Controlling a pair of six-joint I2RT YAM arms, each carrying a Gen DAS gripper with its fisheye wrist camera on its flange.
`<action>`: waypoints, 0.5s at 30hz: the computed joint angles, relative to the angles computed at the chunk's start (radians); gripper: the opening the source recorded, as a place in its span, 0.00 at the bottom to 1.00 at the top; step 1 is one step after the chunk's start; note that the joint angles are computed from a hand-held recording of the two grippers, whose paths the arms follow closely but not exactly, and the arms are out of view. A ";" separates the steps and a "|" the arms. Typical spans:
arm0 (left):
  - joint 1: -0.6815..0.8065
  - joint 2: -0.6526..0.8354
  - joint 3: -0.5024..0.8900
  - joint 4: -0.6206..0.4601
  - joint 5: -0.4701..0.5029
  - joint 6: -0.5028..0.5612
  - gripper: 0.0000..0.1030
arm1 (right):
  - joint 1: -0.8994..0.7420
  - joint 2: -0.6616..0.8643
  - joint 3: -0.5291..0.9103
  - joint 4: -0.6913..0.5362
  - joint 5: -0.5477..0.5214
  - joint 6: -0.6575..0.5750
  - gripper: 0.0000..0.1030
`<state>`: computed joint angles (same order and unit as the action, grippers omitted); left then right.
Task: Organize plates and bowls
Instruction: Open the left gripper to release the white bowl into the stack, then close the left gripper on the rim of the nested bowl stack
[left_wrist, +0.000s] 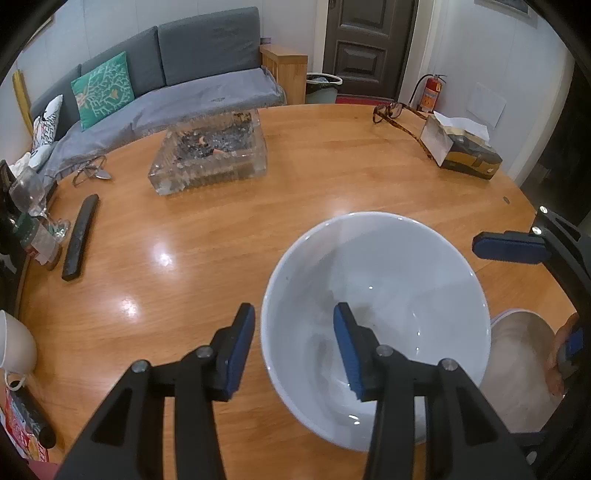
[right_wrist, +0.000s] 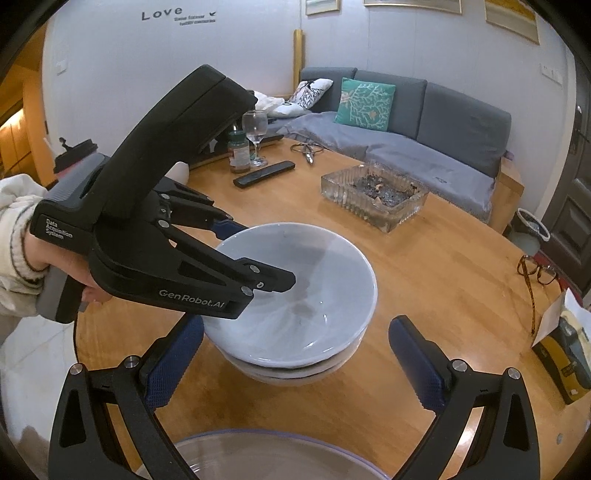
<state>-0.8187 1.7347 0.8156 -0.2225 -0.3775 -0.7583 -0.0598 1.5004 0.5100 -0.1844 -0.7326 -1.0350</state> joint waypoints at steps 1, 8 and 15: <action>0.002 0.004 0.002 0.000 0.003 0.001 0.39 | -0.003 0.007 0.005 -0.012 -0.003 -0.007 0.97; 0.017 0.032 0.015 0.016 0.032 0.016 0.39 | -0.012 0.097 0.041 -0.069 0.001 -0.101 0.97; 0.041 0.053 0.015 0.048 0.062 0.040 0.39 | 0.034 0.224 0.101 -0.065 0.036 -0.116 0.97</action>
